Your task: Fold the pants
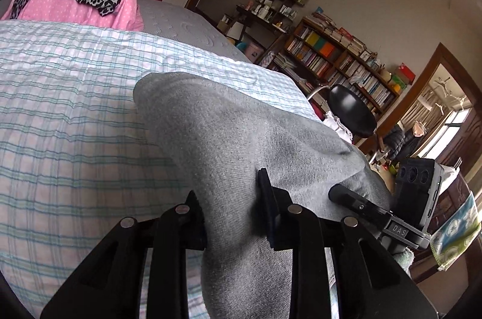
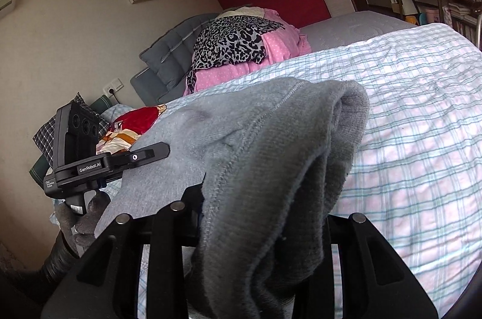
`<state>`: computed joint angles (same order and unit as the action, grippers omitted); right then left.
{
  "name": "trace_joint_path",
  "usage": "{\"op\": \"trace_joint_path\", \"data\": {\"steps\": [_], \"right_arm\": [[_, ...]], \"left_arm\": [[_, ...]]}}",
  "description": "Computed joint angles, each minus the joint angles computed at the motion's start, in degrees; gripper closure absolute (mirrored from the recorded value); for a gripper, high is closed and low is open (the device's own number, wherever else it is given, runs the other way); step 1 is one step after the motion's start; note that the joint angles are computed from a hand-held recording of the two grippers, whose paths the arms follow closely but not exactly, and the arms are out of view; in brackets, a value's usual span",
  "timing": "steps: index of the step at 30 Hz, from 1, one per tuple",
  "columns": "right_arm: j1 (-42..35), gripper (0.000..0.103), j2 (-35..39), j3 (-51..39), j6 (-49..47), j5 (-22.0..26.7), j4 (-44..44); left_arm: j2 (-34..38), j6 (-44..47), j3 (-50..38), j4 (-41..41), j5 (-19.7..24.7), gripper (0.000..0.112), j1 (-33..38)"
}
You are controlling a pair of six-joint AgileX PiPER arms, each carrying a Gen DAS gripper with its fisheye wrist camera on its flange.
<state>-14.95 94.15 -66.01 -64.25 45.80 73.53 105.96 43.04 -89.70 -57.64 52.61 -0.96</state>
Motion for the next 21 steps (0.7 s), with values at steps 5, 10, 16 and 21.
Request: {"op": "trace_joint_path", "data": {"steps": [5,10,16,21], "right_arm": [[2.87,0.069,10.78,-13.34,6.65,-1.63,-5.12],[4.4,0.069,19.83,-24.88,14.58,-1.45,-11.32],[5.41,0.069,25.28,-30.67,17.93,-1.89,-13.89],[5.18,0.069,26.8,-30.19,17.02,-2.46,-13.63]], "left_arm": [[10.96,-8.27,-15.45,6.11,0.54,0.086,-1.05],[19.02,-13.32,-25.52,10.57,0.79,0.086,-1.96],[25.63,-16.35,-33.55,13.1,1.6,0.086,-2.35],[26.22,-15.17,-32.39,13.54,0.34,0.086,-2.7]]}}
